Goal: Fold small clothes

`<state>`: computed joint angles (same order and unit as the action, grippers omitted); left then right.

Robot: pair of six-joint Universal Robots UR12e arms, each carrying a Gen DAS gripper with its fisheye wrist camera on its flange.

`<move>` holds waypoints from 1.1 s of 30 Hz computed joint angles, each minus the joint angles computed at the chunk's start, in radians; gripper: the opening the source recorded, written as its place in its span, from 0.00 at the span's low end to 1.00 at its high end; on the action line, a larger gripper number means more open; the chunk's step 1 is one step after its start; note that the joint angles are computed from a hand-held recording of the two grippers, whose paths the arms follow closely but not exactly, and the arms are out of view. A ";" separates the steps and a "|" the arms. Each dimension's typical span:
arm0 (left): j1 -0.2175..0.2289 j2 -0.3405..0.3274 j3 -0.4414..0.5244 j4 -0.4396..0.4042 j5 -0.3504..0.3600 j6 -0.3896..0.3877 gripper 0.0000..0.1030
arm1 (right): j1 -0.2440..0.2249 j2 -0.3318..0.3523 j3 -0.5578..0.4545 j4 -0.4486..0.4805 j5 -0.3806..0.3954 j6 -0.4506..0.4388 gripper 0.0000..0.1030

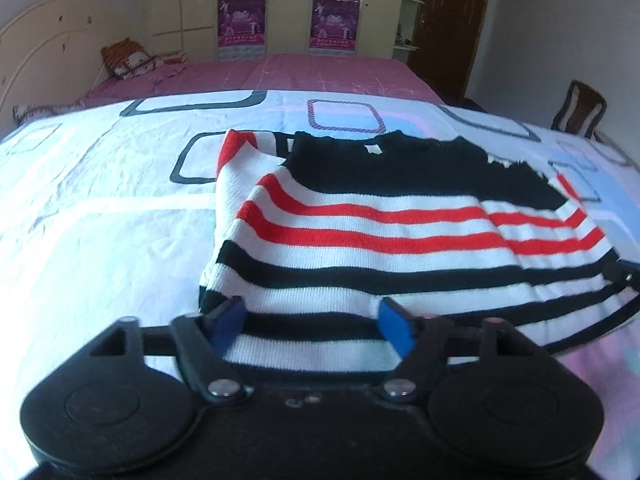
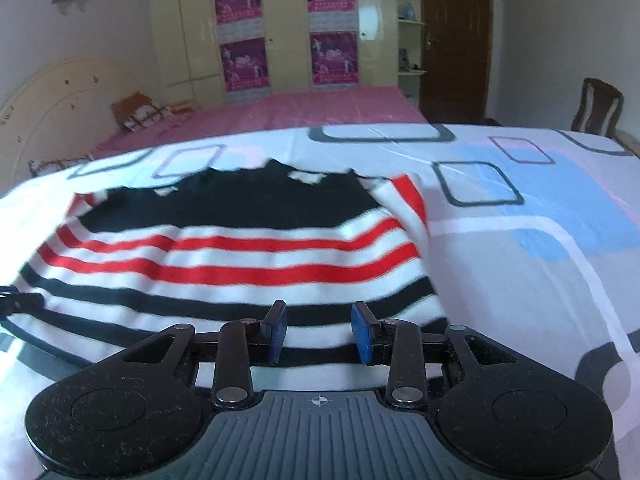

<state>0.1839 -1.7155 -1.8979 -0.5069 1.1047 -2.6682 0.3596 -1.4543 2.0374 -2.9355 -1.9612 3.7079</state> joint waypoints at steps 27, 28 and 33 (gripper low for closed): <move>0.102 -0.002 -0.016 -0.199 -0.261 -0.328 0.77 | 0.024 0.099 -0.103 -0.041 0.112 -0.033 0.38; 0.101 -0.015 -0.014 -0.173 -0.277 -0.358 0.77 | 0.024 0.106 -0.109 -0.039 0.112 -0.031 0.38; 0.092 -0.071 0.001 -0.039 -0.325 -0.501 0.79 | 0.012 0.145 -0.153 -0.028 0.116 -0.041 0.38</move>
